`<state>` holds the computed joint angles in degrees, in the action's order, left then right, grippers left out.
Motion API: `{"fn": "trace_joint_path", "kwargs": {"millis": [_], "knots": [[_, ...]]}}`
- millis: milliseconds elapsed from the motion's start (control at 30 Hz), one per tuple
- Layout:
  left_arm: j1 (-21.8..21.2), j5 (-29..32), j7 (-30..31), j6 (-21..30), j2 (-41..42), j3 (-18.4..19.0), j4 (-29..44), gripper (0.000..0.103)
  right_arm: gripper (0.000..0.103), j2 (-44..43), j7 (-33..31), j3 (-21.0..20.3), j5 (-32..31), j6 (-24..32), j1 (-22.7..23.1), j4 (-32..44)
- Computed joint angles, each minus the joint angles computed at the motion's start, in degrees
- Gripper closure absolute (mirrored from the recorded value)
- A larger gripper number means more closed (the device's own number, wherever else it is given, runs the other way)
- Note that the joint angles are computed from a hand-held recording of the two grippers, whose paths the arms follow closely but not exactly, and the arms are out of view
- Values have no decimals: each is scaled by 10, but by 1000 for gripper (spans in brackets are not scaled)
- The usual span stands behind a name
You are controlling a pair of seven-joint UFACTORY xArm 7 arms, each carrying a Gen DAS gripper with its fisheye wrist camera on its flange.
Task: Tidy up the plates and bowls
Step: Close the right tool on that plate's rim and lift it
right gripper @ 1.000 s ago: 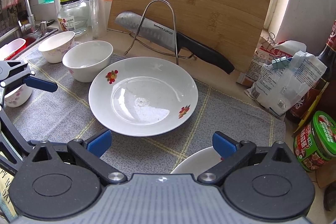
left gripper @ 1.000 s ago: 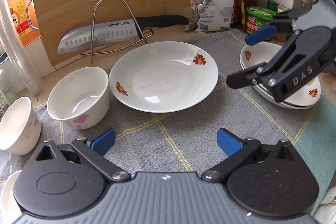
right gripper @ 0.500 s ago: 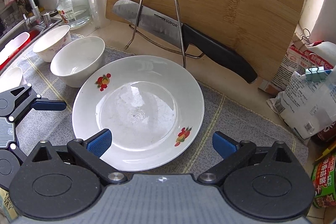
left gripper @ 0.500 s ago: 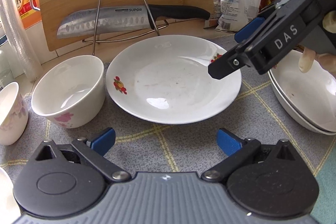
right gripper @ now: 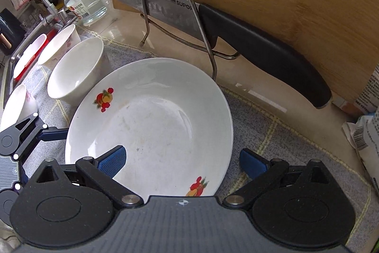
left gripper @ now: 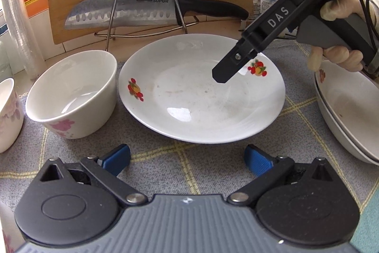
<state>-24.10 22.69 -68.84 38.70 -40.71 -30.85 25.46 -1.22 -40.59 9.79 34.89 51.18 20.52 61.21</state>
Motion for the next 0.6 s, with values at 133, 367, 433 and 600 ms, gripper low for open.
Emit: {"fn": "trace_joint_path", "kwargs": {"millis": [133, 367, 433, 600], "knots": [[3, 5, -3, -7, 0, -1, -2, 1, 0, 21, -22, 1, 19, 20, -2, 24], [9, 15, -3, -21, 0, -1, -7, 1, 0, 47, -45, 10, 22, 32, -5, 54], [9, 17, 0, -28, -2, 0, -11, 1, 0, 51, -48, 12, 24, 36, -6, 59], [14, 24, 13, -43, -6, 3, -19, 1, 0, 65, -44, 14, 26, 49, -10, 77]]}}
